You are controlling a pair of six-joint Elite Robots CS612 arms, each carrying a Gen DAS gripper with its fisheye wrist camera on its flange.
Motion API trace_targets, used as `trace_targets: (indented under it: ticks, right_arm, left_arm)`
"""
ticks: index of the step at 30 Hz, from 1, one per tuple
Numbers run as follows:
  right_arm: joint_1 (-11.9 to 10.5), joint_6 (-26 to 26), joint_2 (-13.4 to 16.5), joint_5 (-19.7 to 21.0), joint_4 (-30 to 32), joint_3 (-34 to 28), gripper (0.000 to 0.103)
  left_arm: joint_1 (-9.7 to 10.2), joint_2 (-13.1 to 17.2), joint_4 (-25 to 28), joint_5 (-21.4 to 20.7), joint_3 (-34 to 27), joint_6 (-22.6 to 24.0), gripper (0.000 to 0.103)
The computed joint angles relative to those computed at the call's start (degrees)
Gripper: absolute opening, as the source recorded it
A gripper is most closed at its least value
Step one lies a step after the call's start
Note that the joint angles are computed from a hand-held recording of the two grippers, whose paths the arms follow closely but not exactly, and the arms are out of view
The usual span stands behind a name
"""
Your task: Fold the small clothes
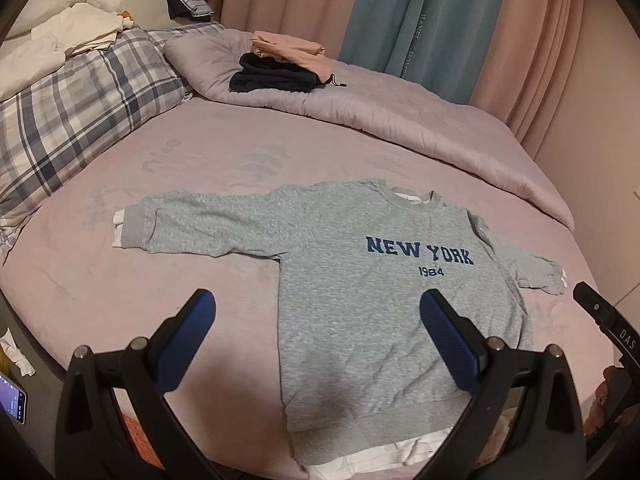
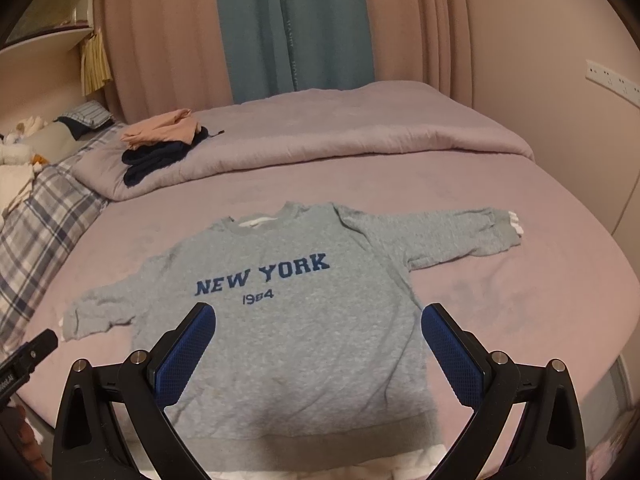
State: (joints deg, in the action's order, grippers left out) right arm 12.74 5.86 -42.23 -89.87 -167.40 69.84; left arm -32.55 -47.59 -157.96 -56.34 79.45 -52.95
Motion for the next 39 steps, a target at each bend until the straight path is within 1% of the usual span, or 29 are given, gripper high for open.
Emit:
trace_targets:
  ticks: [9,16,19,22,25,27,30,32,34,37,39]
  right_arm:
    - [-0.8,2.9,-0.1,1.2,0.0,0.4,0.103]
    - [-2.0,6.8,0.2,1.5,0.9,0.0,0.103]
    - [-3.1,9.5,0.4,2.7,1.5,-0.3,0.101]
    - [-4.7,14.1,0.8,3.7,2.5,-0.6,0.100]
    - [-6.4,19.1,1.5,4.1,3.6,-1.3,0.095]
    - [-7.7,22.6,2.3,5.5,4.2,-2.0,0.090]
    - [-10.0,30.4,3.9,7.4,5.1,-3.7,0.079]
    - [-11.6,35.8,5.6,8.4,5.1,-5.3,0.074]
    - [-12.5,39.0,7.3,8.4,5.8,-7.6,0.069]
    - [-13.4,40.1,10.7,8.2,8.7,-13.1,0.063]
    - [-14.1,41.8,13.5,10.2,11.0,-17.4,0.061]
  left_arm:
    - [0.12,0.5,0.3,-1.2,-0.8,0.5,0.102]
    - [0.52,1.4,1.1,-3.4,-2.1,0.5,0.102]
    - [0.93,1.8,1.6,-5.3,-2.6,-0.2,0.102]
    - [1.54,2.5,2.8,-8.0,-3.4,-1.2,0.102]
    - [2.06,3.4,3.0,-10.7,-4.2,-1.9,0.101]
    - [2.40,4.0,3.5,-12.1,-4.9,-2.2,0.099]
    - [2.80,4.9,4.6,-13.5,-5.9,-3.3,0.098]
    - [3.15,5.4,4.9,-14.5,-6.4,-4.4,0.098]
    - [3.44,5.8,5.2,-15.2,-6.9,-5.3,0.097]
    - [3.89,6.5,6.3,-16.0,-7.8,-6.8,0.096]
    - [4.18,6.8,6.8,-16.3,-8.2,-7.9,0.096]
